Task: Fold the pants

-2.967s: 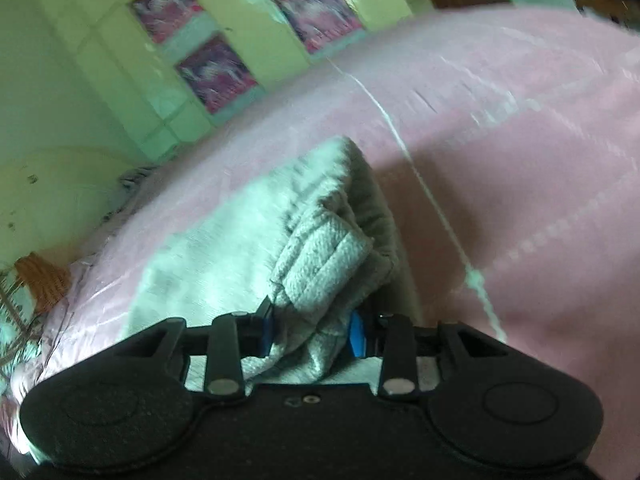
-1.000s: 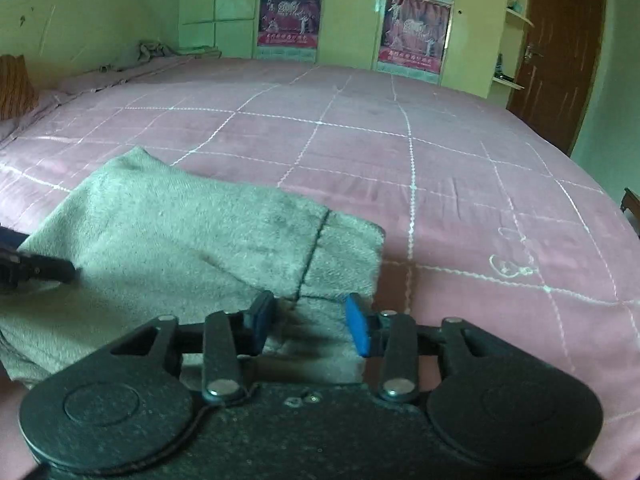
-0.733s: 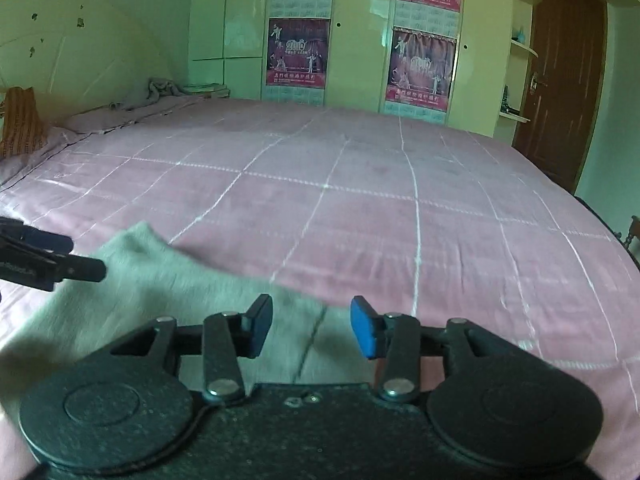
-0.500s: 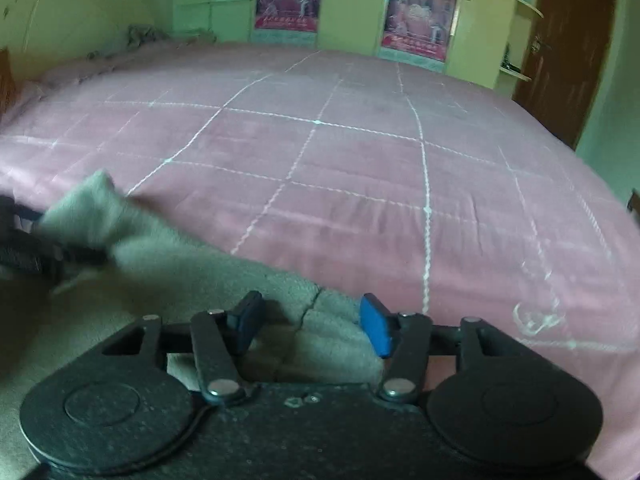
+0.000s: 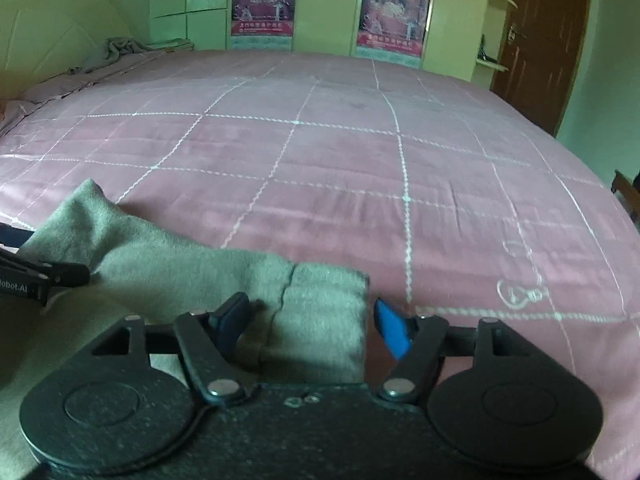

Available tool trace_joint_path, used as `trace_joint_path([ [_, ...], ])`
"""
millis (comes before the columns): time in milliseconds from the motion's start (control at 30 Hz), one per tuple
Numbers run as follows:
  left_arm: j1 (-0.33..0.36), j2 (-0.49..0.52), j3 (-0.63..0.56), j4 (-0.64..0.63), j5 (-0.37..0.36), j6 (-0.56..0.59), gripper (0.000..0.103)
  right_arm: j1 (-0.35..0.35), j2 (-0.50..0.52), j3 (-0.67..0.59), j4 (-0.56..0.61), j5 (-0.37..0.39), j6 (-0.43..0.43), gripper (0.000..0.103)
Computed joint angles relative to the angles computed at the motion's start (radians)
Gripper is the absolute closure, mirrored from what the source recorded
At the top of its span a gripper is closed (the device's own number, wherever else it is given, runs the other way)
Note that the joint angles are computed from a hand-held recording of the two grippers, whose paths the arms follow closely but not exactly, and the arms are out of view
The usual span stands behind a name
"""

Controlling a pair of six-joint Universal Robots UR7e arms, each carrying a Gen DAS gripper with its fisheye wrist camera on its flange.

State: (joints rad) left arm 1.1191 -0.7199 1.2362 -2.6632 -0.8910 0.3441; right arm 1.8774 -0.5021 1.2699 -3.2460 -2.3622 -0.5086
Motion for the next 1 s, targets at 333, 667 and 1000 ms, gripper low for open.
trace_joint_path([
  [333, 0.006, -0.261, 0.351, -0.110, -0.141, 0.033, 0.011, 0.005, -0.213, 0.364, 0.002, 0.092, 0.202, 0.017],
  [667, 0.243, -0.210, 0.105, 0.196, -0.810, -0.342, 0.025, -0.228, -0.427, 0.580, -0.042, 0.738, 0.604, 0.006],
  [1000, 0.272, -0.069, -0.091, 0.311, -0.889, -0.328, 0.068, -0.257, -0.355, 0.393, 0.195, 0.824, 0.484, 0.046],
])
